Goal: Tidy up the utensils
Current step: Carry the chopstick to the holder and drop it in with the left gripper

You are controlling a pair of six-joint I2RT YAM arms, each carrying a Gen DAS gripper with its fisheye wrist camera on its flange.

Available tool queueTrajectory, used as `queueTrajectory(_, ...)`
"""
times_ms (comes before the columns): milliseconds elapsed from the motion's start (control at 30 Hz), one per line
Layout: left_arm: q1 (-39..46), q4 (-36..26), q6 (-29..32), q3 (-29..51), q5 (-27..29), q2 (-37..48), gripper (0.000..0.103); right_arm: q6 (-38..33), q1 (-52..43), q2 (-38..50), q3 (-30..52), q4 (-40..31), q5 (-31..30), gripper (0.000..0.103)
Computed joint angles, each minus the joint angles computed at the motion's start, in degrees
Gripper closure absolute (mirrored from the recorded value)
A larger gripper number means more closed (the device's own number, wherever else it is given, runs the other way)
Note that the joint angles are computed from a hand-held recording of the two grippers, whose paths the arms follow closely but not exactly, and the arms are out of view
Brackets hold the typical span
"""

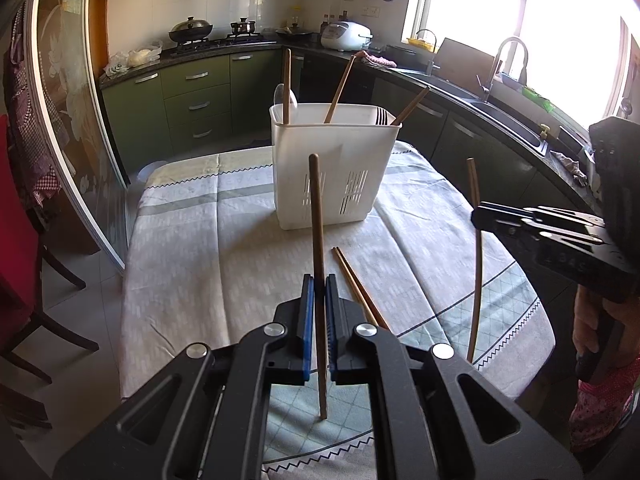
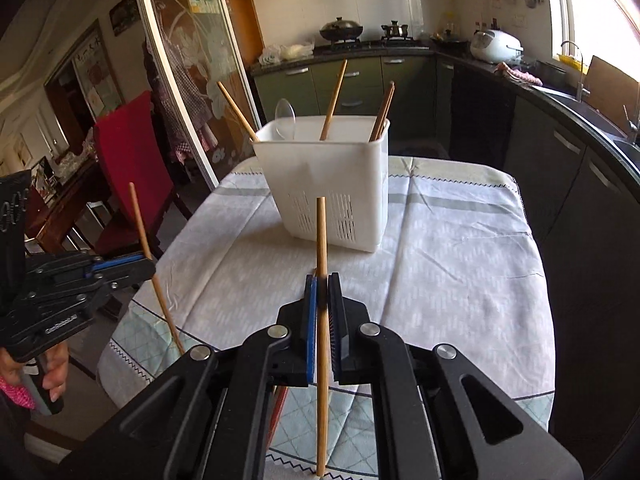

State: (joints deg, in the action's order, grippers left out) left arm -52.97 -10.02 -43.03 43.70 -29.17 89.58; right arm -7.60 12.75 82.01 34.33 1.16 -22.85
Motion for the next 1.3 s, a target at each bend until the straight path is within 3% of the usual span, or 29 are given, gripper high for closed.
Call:
queueTrajectory(233, -1.91, -1.21, -0.36, -0.03, -1.83, -0.8, 0.097, -3.11, -8.27, -17.57, -8.1, -5.2, -6.92, 0.097)
queueTrajectory(400, -3.12, -2.13, -0.64, 0.36, -3.38, -1.36, 0.097, -4.57, -11.21, -21.99, -9.84, -7.48, -9.45, 0.096)
queueTrajectory(967, -4.15, -3.73, -0.34, 1.11, -4.67, -2.9, 0.097, -5.15, -11.36, -22.99, -10.4, -6.95, -10.17, 0.097)
queueTrajectory(1300, -0.17, -8.19, 5.8, 9.07, -2.5, -5.74, 0.097, -6.28, -13.06, -22.2, -9.83, -7.61, -11.92, 0.096)
